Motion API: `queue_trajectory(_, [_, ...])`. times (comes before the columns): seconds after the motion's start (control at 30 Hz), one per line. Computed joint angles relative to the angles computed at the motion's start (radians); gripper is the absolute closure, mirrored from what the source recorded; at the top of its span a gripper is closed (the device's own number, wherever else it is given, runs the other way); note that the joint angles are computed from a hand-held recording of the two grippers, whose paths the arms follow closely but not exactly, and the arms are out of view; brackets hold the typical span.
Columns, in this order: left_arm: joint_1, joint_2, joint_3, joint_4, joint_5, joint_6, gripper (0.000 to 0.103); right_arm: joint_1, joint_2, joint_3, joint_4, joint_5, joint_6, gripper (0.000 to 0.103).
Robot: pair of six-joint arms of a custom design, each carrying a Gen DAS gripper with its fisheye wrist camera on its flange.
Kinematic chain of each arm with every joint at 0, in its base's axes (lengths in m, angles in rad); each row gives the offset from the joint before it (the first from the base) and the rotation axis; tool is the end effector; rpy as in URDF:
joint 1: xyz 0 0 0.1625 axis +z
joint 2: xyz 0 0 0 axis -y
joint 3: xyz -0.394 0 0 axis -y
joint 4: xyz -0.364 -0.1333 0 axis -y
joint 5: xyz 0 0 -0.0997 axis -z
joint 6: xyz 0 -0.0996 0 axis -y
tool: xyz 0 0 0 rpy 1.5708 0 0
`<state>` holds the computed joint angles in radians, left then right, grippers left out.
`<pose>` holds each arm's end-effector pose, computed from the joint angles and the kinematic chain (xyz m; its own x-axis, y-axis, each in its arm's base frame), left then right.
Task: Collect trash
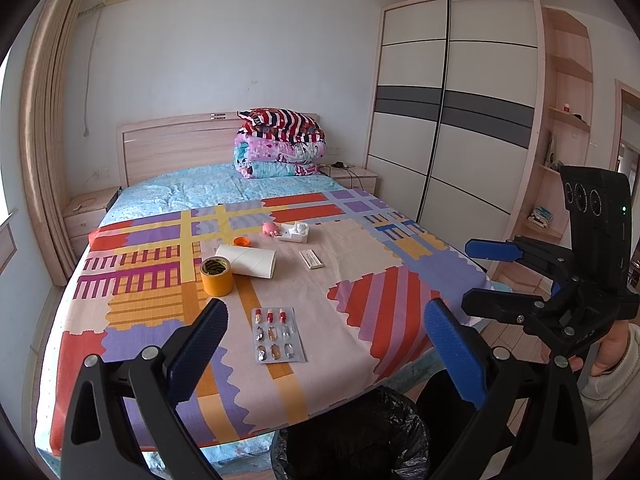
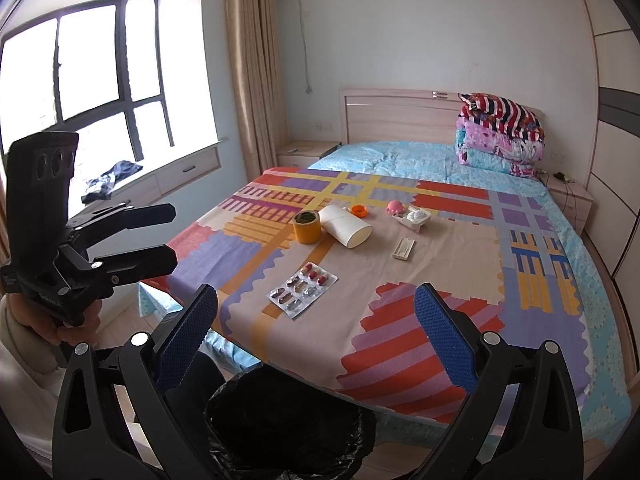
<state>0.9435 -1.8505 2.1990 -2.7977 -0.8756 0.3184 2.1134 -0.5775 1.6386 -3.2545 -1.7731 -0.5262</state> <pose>-0.0493 -0.4038 0.4448 -0.7480 0.2108 -0.6293 0.6411 0.4747 -0.6030 0.4304 -0.4944 0.0387 -0.5671 -0.7000 0.4340 -0.8145 0.3979 -0.4223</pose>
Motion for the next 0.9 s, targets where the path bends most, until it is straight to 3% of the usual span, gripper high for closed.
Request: queue_trajectory(0.9, [-0.001,-0.006,0.007,0.000,-0.007,-0.008,0.008,0.006,0.002,0.001,-0.005,-0.014,0.000,0.003])
